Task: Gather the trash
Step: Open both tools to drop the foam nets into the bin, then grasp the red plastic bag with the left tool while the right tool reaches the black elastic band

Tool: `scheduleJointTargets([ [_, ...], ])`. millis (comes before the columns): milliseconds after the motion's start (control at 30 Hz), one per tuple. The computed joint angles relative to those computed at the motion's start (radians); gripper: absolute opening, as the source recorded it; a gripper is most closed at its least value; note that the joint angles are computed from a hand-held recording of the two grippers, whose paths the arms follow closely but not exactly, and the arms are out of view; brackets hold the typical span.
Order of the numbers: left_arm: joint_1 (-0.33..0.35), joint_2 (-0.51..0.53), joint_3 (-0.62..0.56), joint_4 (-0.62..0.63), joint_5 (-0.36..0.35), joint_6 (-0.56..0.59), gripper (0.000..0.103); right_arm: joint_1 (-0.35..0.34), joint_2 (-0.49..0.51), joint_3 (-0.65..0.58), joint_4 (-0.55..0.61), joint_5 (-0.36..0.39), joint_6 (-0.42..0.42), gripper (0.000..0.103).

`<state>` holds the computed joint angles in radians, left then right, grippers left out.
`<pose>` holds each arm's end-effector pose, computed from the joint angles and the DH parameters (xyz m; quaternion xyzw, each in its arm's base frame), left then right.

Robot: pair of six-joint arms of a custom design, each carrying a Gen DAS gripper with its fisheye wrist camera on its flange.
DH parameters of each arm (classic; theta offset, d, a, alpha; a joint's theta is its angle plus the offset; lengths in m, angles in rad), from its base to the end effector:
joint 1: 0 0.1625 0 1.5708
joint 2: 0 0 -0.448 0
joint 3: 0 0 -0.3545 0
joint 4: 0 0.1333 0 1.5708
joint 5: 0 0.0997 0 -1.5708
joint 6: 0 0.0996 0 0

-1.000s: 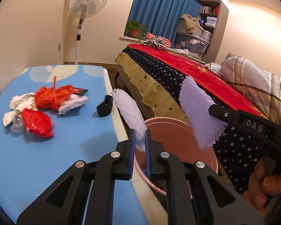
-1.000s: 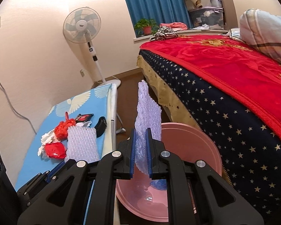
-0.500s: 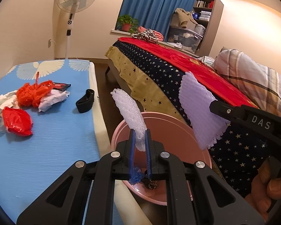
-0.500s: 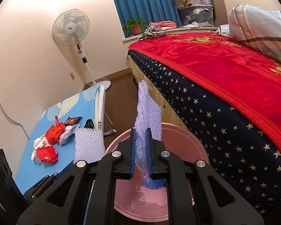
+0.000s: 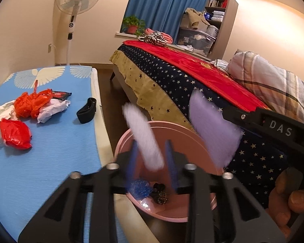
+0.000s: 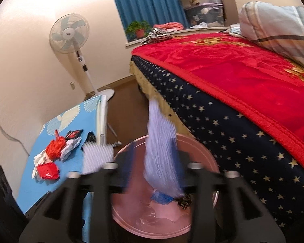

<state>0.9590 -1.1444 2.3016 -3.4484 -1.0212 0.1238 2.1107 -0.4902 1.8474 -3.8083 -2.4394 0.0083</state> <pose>-0.1118 -0.4820 0.2477 0.2346 0.8749 -0.3905 0.1645 0.3491 -0.4711 0.0629 0.0426 -0.8390 0.4751 0.2618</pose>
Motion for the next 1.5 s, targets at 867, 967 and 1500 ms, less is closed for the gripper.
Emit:
scheduleJointTargets([
  [867,-0.023,-0.137,0.080,-0.035,0.089,0.000,0.031,0.032,0.019,0.005,-0.020,0.063,-0.056,0.049],
  [967,-0.019,-0.149,0.087,-0.043,0.101,0.003,0.030,0.033,0.024,0.003,-0.023,0.077,-0.063,0.045],
  [1500,0.046,-0.158,0.083,-0.203,0.230,0.054,0.030,0.012,0.101,-0.103,0.049,0.238,-0.065,0.038],
])
